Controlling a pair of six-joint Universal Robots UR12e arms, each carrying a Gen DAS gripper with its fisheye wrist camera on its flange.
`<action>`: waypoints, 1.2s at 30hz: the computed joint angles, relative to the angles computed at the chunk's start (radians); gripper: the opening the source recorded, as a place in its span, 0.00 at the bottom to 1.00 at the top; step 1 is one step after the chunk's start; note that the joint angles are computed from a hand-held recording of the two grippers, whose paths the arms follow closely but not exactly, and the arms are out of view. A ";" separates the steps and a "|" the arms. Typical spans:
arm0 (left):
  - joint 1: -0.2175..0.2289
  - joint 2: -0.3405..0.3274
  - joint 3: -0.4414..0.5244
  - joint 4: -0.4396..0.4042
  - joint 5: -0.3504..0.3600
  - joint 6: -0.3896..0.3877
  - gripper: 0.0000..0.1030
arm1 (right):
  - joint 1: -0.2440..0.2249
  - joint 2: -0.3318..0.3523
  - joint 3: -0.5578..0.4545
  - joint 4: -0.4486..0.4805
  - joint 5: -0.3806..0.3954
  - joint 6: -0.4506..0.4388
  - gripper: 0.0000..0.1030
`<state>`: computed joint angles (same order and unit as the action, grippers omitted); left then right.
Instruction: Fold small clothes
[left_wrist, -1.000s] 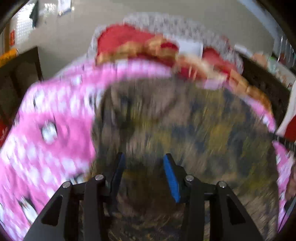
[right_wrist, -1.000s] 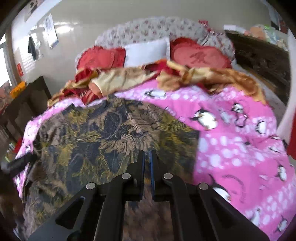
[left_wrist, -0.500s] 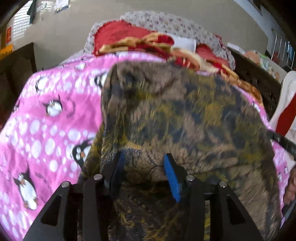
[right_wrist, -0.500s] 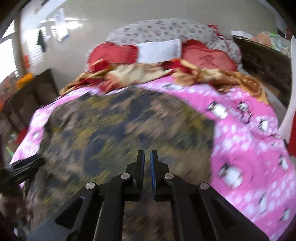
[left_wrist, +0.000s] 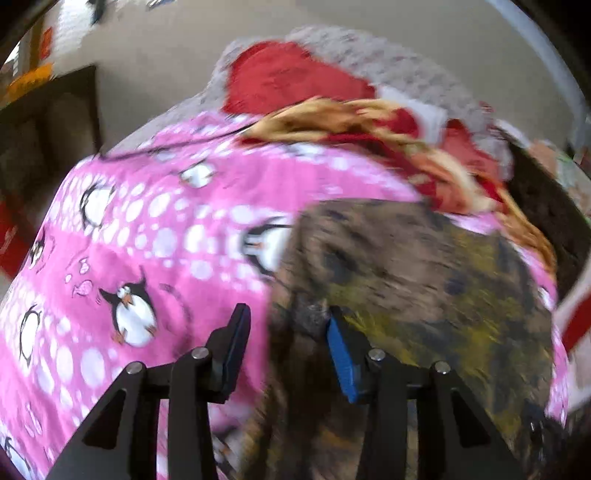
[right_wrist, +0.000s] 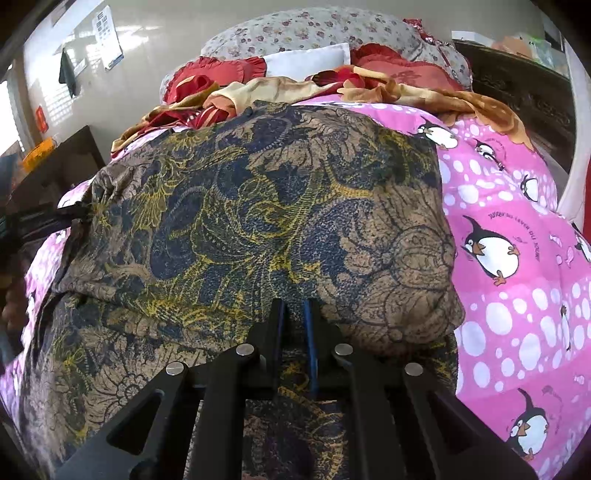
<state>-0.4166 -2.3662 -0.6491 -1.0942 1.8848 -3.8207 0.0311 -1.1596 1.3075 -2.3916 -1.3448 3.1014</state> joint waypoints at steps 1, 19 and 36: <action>0.007 -0.009 0.018 -0.041 -0.017 -0.023 0.50 | -0.001 -0.002 0.004 -0.002 0.002 0.000 0.08; -0.067 0.105 -0.174 0.108 -0.046 0.120 0.57 | 0.005 -0.001 0.003 -0.006 -0.023 0.001 0.09; -0.053 0.158 -0.275 0.043 -0.069 0.062 0.71 | 0.054 -0.017 -0.012 0.094 -0.093 -0.072 0.20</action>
